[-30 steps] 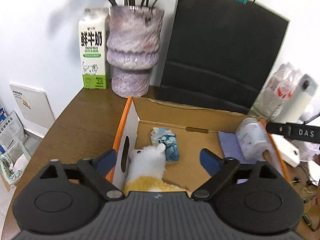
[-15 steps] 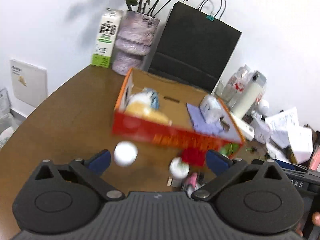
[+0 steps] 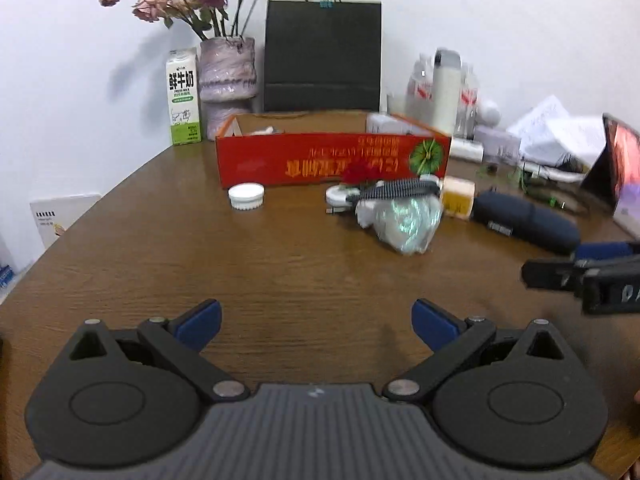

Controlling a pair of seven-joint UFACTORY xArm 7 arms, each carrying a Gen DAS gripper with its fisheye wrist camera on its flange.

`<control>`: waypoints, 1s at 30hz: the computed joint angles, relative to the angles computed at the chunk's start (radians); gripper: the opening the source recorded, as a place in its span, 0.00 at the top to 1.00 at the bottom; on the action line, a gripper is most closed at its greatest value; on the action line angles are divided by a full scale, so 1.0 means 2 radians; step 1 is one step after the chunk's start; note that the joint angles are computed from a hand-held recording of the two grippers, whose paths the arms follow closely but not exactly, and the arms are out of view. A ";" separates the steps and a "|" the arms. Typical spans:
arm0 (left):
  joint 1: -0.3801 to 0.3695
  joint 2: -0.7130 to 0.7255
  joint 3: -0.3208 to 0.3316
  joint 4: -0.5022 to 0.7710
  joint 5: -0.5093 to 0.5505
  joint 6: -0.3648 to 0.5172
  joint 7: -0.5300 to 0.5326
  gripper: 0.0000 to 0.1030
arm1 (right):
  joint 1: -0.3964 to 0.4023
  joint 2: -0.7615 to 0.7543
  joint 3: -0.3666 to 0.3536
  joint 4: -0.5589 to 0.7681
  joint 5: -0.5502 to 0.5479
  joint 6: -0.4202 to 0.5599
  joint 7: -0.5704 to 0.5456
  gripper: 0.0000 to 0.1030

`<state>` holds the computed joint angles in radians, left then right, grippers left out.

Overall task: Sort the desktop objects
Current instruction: 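Withdraw both tools from the box back over the table, then grasp the black cable with the left tool while the right grasps the clear bag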

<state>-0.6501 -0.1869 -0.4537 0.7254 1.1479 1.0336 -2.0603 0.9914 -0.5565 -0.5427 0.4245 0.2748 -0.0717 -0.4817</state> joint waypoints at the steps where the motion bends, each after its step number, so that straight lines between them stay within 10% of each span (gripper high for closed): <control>1: 0.000 0.000 0.001 -0.001 0.001 -0.003 -0.002 0.00 | 0.005 -0.001 -0.007 -0.001 0.003 -0.002 0.001 0.14; 13: 0.011 0.000 0.015 -0.004 -0.025 -0.046 -0.001 0.00 | 0.077 -0.023 -0.096 -0.009 -0.008 -0.017 0.005 0.14; 17: 0.037 -0.019 -0.011 -0.003 0.075 -0.015 0.002 0.00 | 0.092 -0.026 -0.112 0.002 -0.001 0.003 0.000 0.14; 24: 0.088 0.045 0.083 0.087 0.231 -0.258 0.074 0.03 | 0.122 -0.029 -0.145 0.027 0.058 0.033 -0.023 0.14; 27: 0.089 0.103 0.091 0.136 0.211 -0.256 0.167 0.18 | 0.119 -0.024 -0.141 0.032 0.079 0.042 -0.032 0.14; 30: 0.100 0.141 0.111 0.159 0.083 -0.311 0.294 0.69 | 0.106 -0.014 -0.122 0.032 0.092 0.044 -0.044 0.14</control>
<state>-0.4502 0.0948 -0.2323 1.0431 1.3140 0.4110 -1.4723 1.2033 -0.5838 -0.7862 0.4884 0.4590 0.0166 -0.5703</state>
